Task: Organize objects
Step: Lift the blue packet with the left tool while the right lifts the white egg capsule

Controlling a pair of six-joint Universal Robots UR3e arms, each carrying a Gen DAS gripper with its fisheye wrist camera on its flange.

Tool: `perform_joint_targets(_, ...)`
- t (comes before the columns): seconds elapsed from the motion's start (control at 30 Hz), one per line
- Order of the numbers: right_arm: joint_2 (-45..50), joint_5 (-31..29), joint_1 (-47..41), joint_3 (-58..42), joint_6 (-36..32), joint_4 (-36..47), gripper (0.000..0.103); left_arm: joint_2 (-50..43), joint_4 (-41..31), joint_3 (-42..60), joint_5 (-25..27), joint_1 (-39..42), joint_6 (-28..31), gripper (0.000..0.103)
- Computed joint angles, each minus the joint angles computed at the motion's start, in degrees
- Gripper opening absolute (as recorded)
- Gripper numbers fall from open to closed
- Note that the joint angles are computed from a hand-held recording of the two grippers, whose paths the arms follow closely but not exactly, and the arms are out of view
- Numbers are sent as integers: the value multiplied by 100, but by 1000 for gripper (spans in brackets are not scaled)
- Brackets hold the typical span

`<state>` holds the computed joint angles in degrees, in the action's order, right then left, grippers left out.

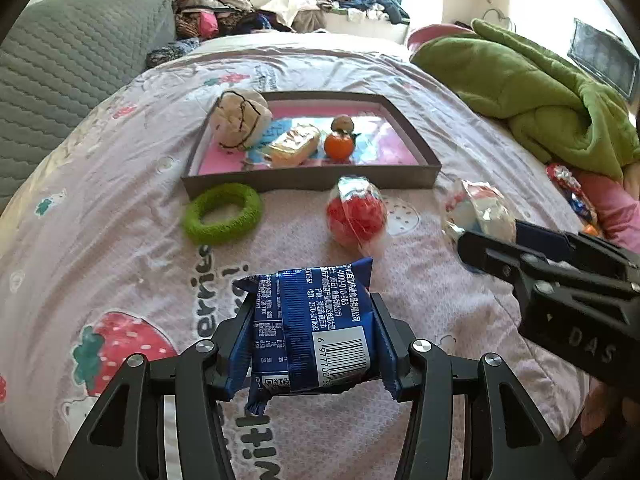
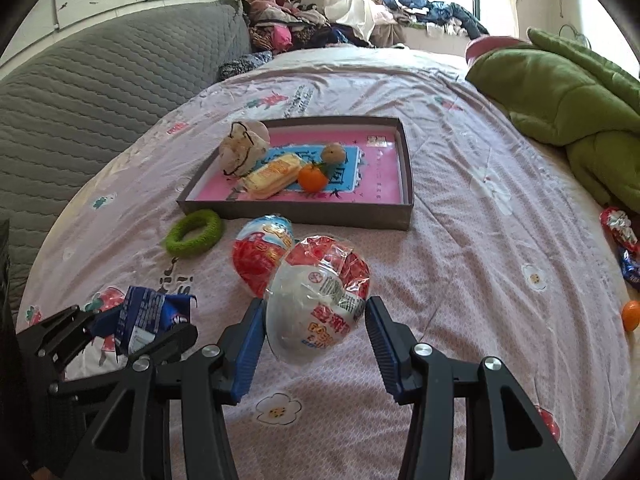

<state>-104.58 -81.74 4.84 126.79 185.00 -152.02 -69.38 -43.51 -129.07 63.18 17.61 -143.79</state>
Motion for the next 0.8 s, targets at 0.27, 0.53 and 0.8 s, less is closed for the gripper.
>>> perform_joint_targets(0.27, -318, -156, 253, -117, 129, 143, 51, 298, -275, 108, -150, 261, 96, 54)
perform_joint_targets(0.53, -515, -331, 538, -64, 307, 26, 51, 666, -473, 65, -254, 547, 253, 54)
perform_joint_targets(0.8, -981, -160, 447, 406, 454, -256, 51, 1078, -590, -56, -531, 1016, 422, 54)
